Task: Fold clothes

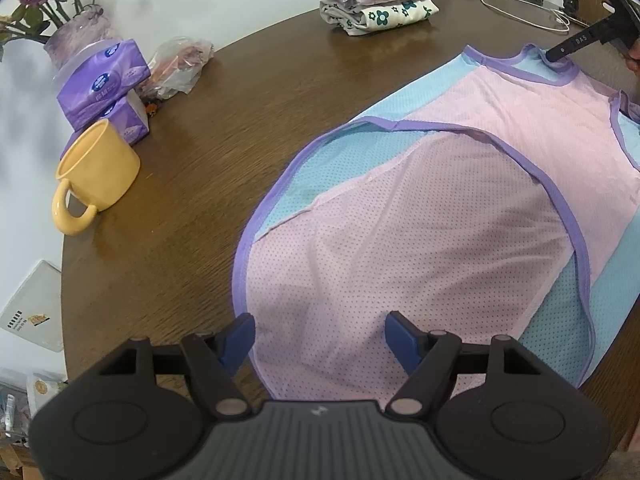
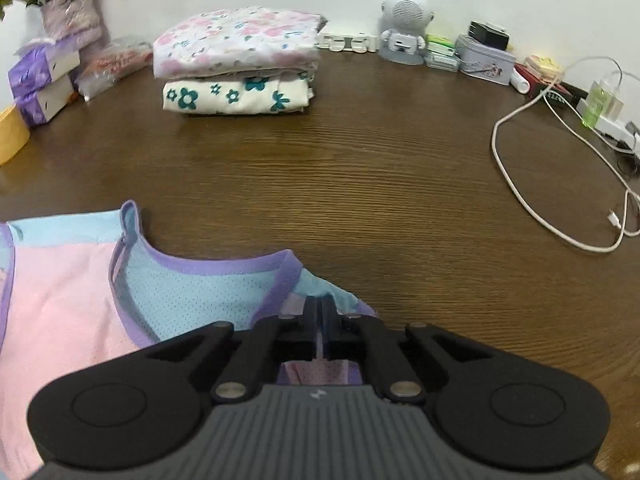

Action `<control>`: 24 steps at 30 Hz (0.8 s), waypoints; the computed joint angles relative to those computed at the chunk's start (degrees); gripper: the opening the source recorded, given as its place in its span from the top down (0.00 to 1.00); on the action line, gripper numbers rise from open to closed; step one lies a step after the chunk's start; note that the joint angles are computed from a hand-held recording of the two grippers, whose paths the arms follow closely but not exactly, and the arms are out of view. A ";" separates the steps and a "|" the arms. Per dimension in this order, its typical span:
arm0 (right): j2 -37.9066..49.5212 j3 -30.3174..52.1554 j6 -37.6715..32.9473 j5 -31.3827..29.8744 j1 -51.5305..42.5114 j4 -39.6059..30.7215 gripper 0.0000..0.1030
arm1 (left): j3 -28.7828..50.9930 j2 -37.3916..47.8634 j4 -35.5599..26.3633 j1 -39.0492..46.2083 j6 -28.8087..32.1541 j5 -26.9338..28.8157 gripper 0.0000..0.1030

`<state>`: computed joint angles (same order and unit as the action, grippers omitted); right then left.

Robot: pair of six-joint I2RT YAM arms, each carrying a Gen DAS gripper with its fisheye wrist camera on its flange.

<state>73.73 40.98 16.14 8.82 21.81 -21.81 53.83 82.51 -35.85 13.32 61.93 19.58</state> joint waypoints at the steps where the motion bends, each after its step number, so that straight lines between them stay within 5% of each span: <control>1: -0.48 -0.31 0.25 -0.19 -0.18 -0.03 0.98 | -0.05 0.03 0.08 0.17 -0.13 0.17 0.29; 4: -4.85 -2.54 2.92 -5.28 -1.74 0.54 0.87 | -0.38 -0.30 0.21 0.40 -1.50 0.35 0.29; 7: -14.55 -5.88 5.57 -7.90 0.43 -0.61 0.43 | -1.04 -1.77 -0.23 1.49 -2.76 3.13 0.31; 10: -24.41 -7.51 7.38 -3.05 8.79 -4.64 0.21 | -2.51 -5.72 -1.80 4.95 -4.93 11.97 0.17; 11: -27.11 -7.61 8.52 -0.68 12.30 -6.40 0.12 | -3.52 -7.56 -1.95 6.12 -6.08 14.86 0.05; 13: -31.70 -7.73 12.32 6.00 20.94 -10.26 0.00 | -6.37 -11.80 -2.82 8.64 -7.12 19.58 0.00; 19: -35.49 -6.88 34.55 28.32 49.81 -24.27 0.00 | -14.97 -23.59 -14.41 17.73 1.39 28.95 0.00; 22: -28.98 -5.50 53.98 40.31 68.60 -36.04 0.00 | -19.09 -28.37 -20.39 23.67 8.21 31.83 0.00; 24: -21.94 -3.52 64.69 42.38 77.46 -42.72 0.00 | -21.22 -30.51 -23.39 28.02 11.71 33.70 0.00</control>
<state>51.78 37.45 80.83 51.21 99.27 -64.53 32.62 52.00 -59.24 41.34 73.64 53.28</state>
